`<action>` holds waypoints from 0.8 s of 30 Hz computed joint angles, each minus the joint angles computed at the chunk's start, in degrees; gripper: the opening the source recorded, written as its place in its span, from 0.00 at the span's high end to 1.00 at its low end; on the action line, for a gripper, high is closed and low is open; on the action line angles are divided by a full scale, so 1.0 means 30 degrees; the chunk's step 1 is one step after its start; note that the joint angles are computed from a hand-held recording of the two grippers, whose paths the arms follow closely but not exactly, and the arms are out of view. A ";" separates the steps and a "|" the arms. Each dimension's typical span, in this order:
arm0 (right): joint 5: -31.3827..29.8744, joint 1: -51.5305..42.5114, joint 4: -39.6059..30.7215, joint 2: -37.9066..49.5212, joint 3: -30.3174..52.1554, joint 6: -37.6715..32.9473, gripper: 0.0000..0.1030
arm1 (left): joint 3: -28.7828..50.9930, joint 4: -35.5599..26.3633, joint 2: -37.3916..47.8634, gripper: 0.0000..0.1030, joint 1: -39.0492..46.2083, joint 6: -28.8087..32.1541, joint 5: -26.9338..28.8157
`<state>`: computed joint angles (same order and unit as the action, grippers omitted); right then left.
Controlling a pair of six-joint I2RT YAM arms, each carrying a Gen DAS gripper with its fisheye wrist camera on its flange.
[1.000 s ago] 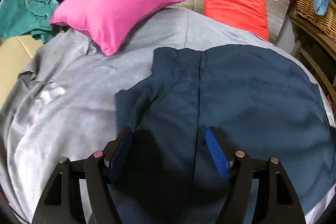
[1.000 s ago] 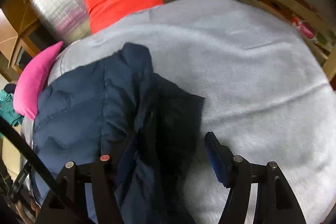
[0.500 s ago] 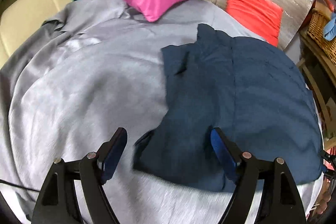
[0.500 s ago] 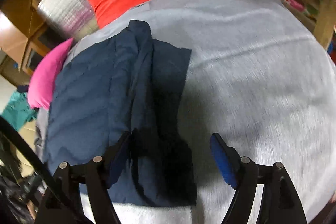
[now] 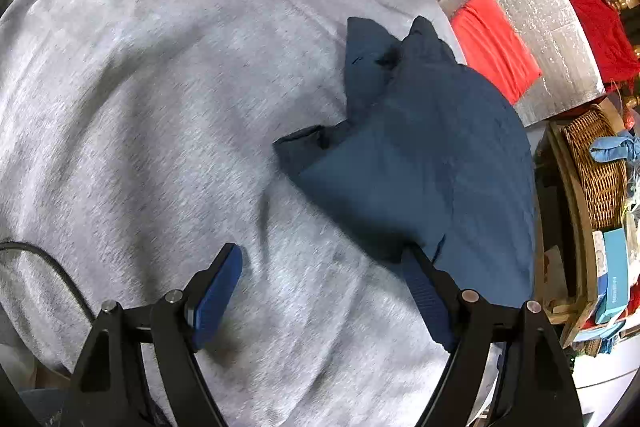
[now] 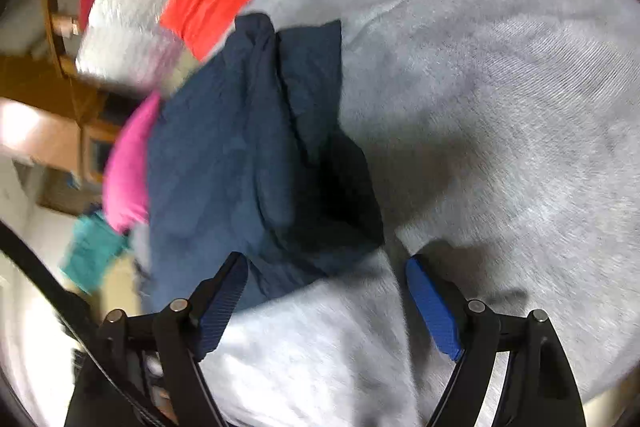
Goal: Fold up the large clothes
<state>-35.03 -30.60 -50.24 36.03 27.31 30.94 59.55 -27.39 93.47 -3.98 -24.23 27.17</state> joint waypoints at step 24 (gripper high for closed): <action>0.4120 0.4729 0.1698 -0.2483 -0.0154 0.4834 0.89 | 0.0805 0.3019 0.0858 0.88 -0.0708 -0.2147 0.1426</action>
